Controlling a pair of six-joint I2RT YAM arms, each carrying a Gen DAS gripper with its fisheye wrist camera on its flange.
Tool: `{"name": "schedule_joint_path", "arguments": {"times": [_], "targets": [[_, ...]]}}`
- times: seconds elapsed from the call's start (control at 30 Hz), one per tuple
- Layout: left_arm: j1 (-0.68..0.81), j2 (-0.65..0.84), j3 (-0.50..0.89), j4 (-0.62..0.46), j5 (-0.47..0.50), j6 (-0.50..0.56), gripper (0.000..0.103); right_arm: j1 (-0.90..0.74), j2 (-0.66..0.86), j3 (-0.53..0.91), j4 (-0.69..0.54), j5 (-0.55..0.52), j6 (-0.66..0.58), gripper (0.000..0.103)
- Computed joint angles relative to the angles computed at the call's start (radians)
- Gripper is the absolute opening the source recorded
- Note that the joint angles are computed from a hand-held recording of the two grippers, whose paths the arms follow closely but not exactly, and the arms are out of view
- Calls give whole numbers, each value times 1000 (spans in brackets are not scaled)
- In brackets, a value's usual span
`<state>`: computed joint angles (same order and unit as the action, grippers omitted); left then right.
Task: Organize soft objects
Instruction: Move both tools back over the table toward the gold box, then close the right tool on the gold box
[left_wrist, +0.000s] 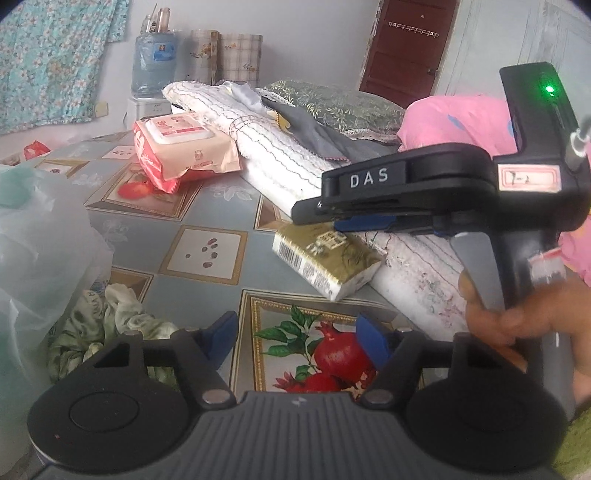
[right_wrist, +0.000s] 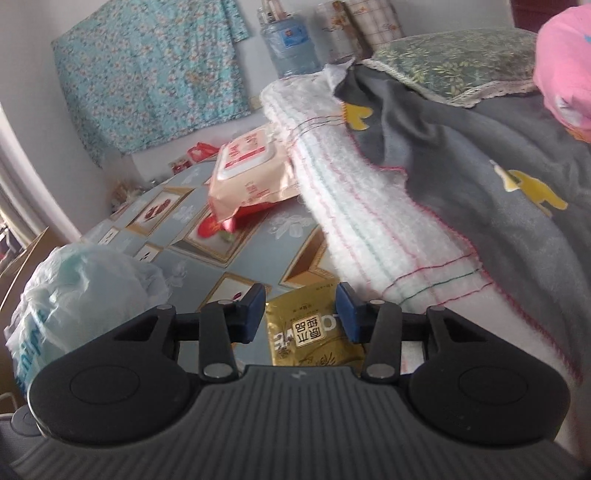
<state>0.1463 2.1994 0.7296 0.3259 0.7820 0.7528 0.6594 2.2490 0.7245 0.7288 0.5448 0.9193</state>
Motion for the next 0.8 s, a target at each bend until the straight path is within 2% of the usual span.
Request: {"name": "schedule_joint_path", "arguments": {"times": [0.27, 0.53, 0.67, 0.8], "targets": [[3, -6, -8, -14, -1, 23, 71, 31, 1, -8, 37, -57, 4, 42], [25, 3, -9, -63, -24, 77, 71, 54, 30, -60, 208, -186, 73, 42], [33, 9, -15, -56, -31, 88, 71, 66, 26, -85, 233, -139, 107, 43], [31, 4, -26, -38, -35, 85, 71, 42, 59, -98, 276, -176, 147, 43]]}}
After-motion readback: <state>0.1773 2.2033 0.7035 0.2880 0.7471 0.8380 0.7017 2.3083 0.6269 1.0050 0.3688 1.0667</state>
